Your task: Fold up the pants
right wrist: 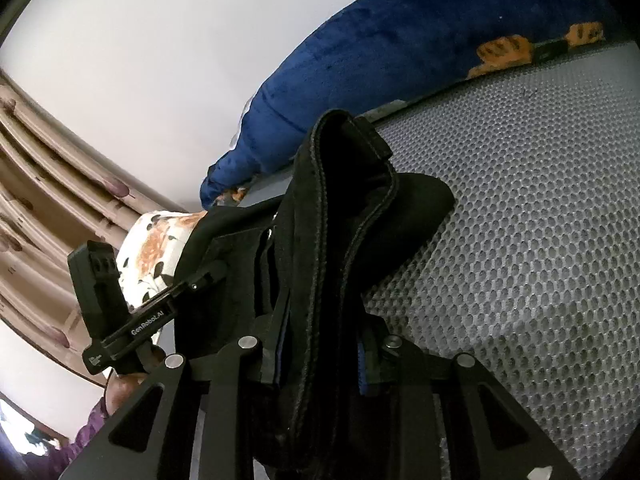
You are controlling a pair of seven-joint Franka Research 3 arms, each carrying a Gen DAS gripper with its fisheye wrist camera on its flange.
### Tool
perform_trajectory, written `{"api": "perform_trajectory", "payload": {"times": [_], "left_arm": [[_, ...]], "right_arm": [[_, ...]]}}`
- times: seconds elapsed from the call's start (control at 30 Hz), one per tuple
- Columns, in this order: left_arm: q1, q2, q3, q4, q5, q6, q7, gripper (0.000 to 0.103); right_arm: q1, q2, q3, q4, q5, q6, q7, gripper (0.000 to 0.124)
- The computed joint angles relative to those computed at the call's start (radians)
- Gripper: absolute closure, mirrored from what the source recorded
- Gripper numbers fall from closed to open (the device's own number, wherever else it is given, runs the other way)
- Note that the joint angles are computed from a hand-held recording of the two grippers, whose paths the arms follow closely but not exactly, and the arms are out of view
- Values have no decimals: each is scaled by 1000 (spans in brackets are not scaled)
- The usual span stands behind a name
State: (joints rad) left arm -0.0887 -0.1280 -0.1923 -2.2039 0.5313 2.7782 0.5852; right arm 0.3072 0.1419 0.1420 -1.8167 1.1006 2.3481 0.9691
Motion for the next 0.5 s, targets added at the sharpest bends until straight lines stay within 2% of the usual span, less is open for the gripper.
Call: {"api": "perform_trajectory", "payload": {"times": [0.4,0.5], "left_arm": [[11,9,-14,11,133,-58,-127,52],[12,8,-28,24,210,-122,-188,41]], "right_arm": [[45,-12,14,-24,-83,127,35,99],[58,-10,18,-26,-113,163,57,96]]}}
